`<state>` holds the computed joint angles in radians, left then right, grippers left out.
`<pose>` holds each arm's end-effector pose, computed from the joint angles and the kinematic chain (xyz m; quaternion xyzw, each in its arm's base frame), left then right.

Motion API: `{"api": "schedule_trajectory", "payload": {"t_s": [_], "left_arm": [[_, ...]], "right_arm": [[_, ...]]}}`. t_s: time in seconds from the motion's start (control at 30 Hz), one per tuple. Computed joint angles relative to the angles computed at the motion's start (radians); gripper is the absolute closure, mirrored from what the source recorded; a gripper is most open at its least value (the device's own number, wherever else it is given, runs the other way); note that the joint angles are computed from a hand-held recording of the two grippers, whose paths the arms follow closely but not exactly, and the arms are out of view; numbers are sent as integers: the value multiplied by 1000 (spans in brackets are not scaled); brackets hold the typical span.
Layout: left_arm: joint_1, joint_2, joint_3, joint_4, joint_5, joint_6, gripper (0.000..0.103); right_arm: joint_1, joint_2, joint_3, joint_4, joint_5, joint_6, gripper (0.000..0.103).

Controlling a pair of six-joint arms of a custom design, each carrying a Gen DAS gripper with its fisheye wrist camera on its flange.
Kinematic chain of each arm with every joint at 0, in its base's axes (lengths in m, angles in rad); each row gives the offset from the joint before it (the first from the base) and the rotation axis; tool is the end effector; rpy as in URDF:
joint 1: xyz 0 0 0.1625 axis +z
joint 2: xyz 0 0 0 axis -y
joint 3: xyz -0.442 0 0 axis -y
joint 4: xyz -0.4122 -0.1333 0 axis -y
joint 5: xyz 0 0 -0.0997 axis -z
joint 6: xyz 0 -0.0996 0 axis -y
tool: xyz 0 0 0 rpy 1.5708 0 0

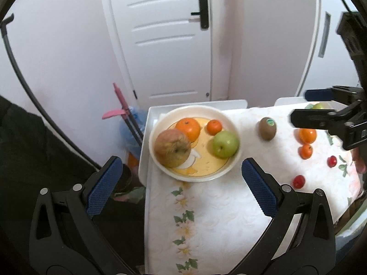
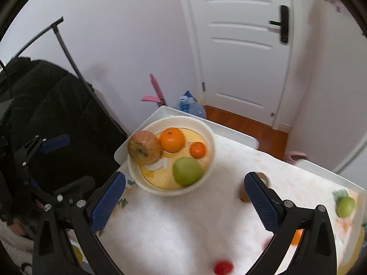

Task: Organize fruits
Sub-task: 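Move both tools back over the table, left tool toward the kiwi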

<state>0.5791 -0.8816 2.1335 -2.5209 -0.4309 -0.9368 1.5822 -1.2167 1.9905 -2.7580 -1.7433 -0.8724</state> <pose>-0.2903 -0.4572 0.0428 0.1039 0.8298 -0.3662 0.4081 0.1228 -0.5774 0.2392 0.4010 -0.8890 0.1506 0.1619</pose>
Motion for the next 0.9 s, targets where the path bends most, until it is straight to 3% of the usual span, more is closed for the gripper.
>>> {"api": "schedule_trajectory", "payload": {"t_s": [0.23, 0.33, 0.57, 0.9], "left_arm": [[14, 65, -28, -290, -56, 276, 0], [27, 103, -61, -357, -81, 374, 0], [62, 210, -181, -427, -148, 544, 0], [126, 350, -367, -387, -215, 640, 0]], "right_arm": [[-30, -122, 57, -78, -66, 62, 0], [-44, -146, 85, -146, -108, 76, 0], [-98, -173, 111, -199, -147, 100, 0], [-176, -137, 37, -150, -134, 144, 0]]}}
